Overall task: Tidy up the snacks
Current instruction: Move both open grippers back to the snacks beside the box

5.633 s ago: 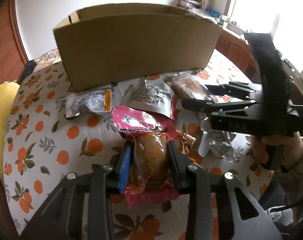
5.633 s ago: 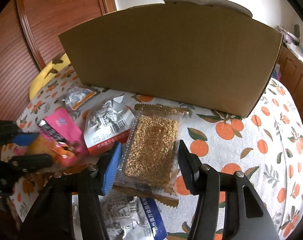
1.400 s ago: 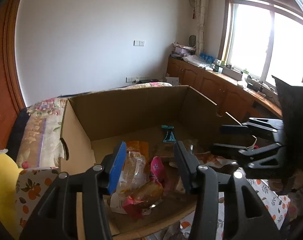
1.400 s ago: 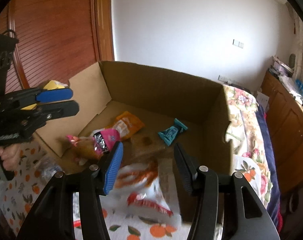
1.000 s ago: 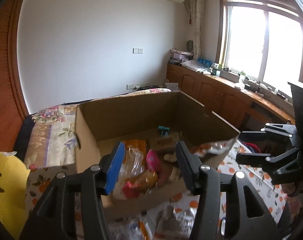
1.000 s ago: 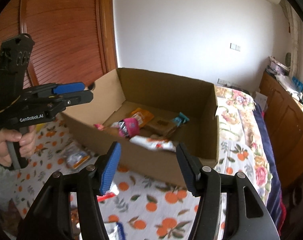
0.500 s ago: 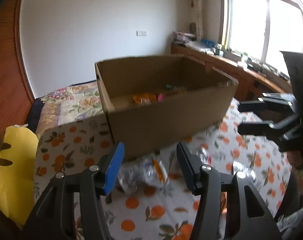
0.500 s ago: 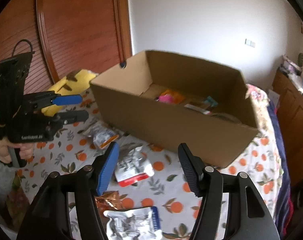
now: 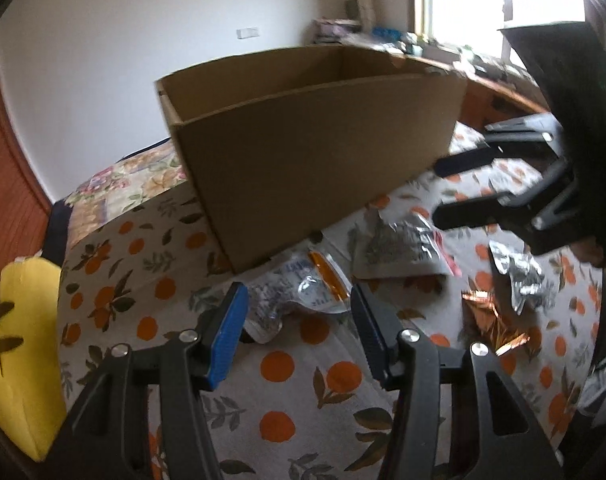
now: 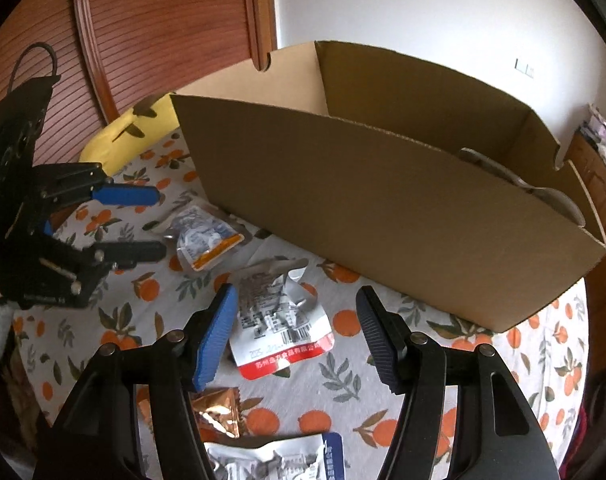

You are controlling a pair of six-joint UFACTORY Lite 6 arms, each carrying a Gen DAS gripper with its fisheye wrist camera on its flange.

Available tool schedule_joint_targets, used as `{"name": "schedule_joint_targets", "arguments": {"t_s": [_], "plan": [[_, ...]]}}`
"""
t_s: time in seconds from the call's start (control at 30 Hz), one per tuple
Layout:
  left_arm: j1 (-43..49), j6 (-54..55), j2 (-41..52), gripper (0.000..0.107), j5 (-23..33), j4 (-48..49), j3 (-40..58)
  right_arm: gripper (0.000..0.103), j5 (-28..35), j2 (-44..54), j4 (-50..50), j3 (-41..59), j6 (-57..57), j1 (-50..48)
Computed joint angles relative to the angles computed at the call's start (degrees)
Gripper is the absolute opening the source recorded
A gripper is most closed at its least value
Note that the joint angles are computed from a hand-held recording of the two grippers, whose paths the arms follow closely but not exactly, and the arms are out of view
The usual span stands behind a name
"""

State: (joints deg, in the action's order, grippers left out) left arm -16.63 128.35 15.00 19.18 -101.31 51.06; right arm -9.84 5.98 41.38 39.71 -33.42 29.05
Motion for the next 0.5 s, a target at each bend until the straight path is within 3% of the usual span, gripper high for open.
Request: {"name": "schedule_joint_targets", "arguments": {"t_s": [0.17,0.33,0.5], "plan": [[-2.5,2.1,3.4,0.053,-4.5,-0.1,3.1,0.063,0.4,1.4,-5.5,0.7,4.4,-1.1],[-3.3,-2.4,5.0,0.054,-5.4,6.4,5.2,0.063,0.4,4.0,-13.7,2.0,11.7,-1.8],[-4.6,-15.1,6.9,0.055,-6.0,20.7,8.6,0.063,-0.2,5.4,-20.5,2.0,18.0,-2.7]]}}
